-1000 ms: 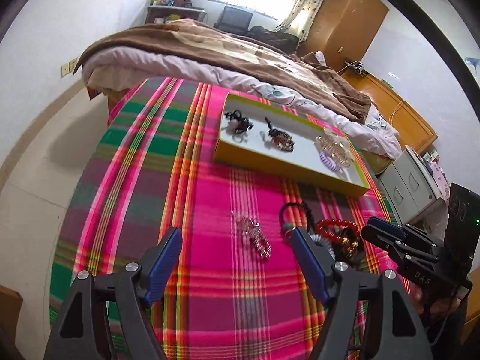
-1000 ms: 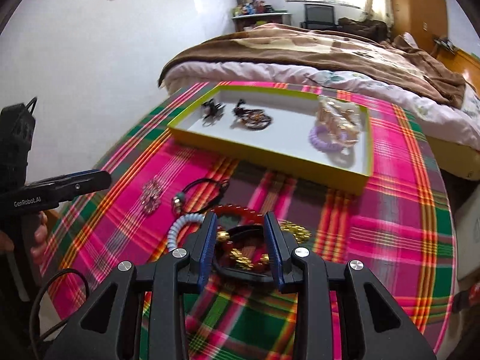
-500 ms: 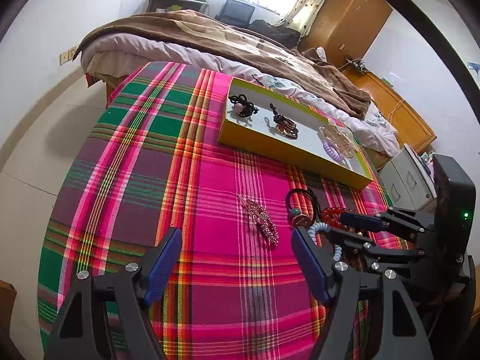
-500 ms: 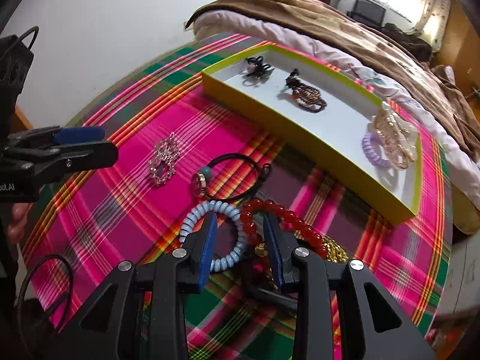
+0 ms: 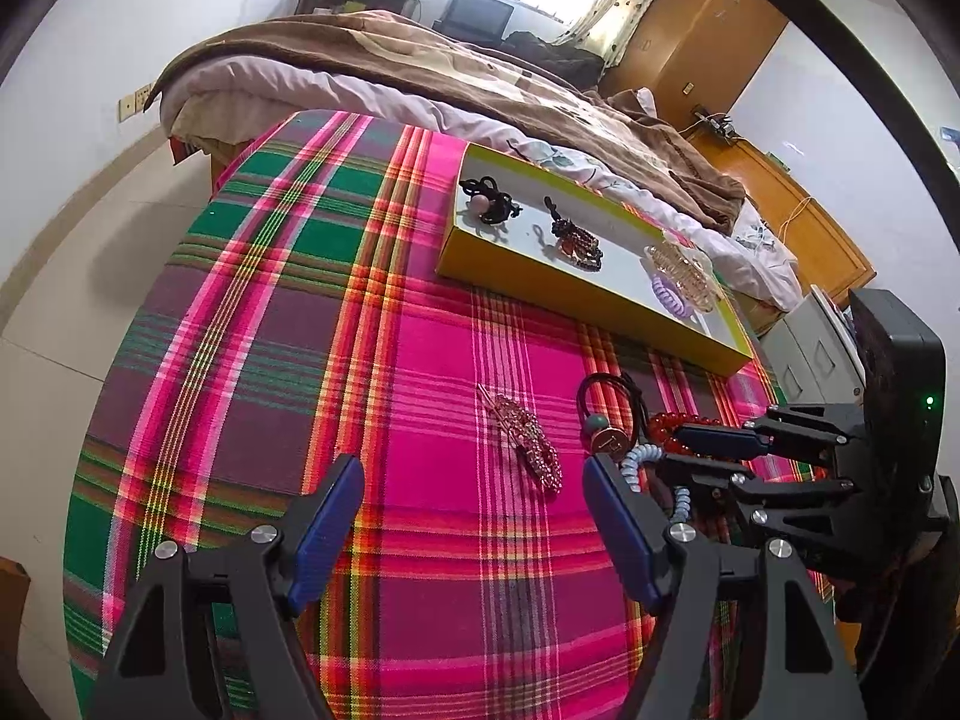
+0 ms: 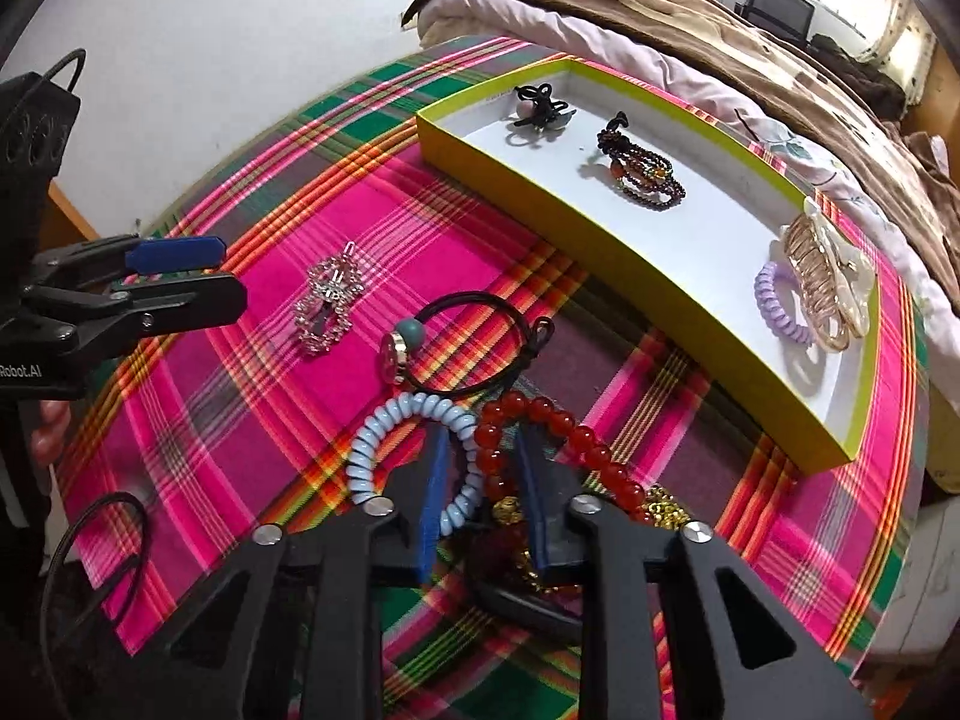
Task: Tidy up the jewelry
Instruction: 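Lower the right tool onto the red bead bracelet and close it, then grasp the light blue coil hair tie with the left tool while the right lifts the red bracelet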
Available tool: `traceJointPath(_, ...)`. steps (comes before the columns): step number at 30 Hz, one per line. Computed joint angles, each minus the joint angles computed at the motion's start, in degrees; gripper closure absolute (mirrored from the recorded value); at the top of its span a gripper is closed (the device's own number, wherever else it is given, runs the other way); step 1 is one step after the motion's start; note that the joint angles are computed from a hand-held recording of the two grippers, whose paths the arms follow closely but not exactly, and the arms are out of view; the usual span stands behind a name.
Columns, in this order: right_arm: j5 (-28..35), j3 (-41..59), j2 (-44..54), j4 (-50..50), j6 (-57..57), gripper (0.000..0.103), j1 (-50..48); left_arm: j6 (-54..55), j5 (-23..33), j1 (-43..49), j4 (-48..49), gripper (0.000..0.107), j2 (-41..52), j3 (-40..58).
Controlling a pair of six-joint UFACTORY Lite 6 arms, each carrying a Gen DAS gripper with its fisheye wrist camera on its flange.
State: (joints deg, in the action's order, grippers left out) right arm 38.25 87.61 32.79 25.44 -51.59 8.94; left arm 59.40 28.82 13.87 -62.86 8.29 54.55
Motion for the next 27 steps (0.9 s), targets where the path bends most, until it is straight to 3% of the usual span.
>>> traceJointPath(8,1.5,-2.4,-1.7,7.1,-5.2,0.093,-2.9,-1.6,-0.7,-1.0,1.0,0.032,0.7,0.5)
traceJointPath(13,8.3,-3.5,-2.5,20.5,-12.9,0.093,-8.9,-1.6,-0.2,-1.3,1.5,0.032,0.3,0.4)
traceJointPath(17,18.0,-3.9,-2.9,33.3,-19.0,0.093,-15.7,-1.6,0.8,-2.2,2.2,0.032,0.0,0.5)
traceJointPath(27,26.5,-6.4,-6.5,44.2,-21.8,0.093,-22.8,-5.6,-0.6,-9.7,6.0,0.032,1.1,2.4)
